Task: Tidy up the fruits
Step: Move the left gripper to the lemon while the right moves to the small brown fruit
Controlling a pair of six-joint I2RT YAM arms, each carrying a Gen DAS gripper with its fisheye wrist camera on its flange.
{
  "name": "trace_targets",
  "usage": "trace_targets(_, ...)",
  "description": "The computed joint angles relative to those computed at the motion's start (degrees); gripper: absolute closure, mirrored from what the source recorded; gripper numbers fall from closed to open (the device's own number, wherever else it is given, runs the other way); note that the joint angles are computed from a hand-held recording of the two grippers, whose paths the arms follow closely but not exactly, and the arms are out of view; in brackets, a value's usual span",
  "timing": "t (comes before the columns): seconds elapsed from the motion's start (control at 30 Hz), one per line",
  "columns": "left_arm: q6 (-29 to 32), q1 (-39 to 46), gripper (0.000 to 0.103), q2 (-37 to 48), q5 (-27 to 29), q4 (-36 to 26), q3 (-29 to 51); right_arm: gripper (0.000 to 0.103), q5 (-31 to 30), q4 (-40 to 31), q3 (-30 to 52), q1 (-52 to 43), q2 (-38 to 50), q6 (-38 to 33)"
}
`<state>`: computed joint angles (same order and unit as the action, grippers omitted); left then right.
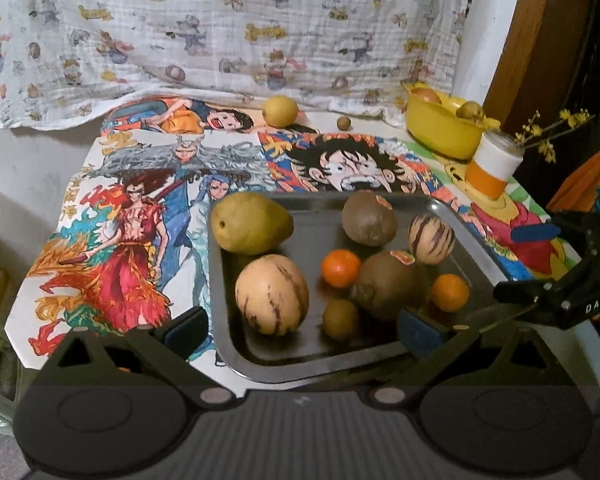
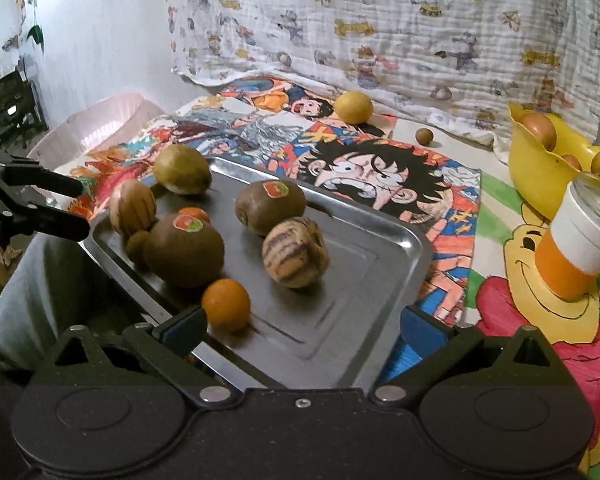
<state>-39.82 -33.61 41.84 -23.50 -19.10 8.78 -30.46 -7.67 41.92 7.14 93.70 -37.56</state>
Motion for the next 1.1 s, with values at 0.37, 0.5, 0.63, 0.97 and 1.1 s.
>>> trace_targets(0.37,5.65,2.98,0.001,7.33,1.60,3.27,2.46,0.001,3.74,-1.56,4.98,-0.91,3.15,-3.18)
trace_targets(0.5,9.55,7.25,0.001,8.76,4.48,4.33,3.83,0.001,3.37,-2.11,8.73,-0.20,5.58,-2.12)
trace_targets(0.63,14.86,12.43,0.001,11.65,7.36,5.65,6.07,0.001,4.00,-1.81,13.03,1.26,8.57,-0.61)
trace_targets(0.97,27.18,28.06,0.001,23.65,17.29,12.34,13.69,0.001,6.32,-0.93,27.61,5.50,19.66,6.94)
trace_targets(1.1,31.91,32.84,0.001,30.24,19.77,15.39,18.26,0.001,9.19,-0.57,33.64,7.43,24.25,10.50)
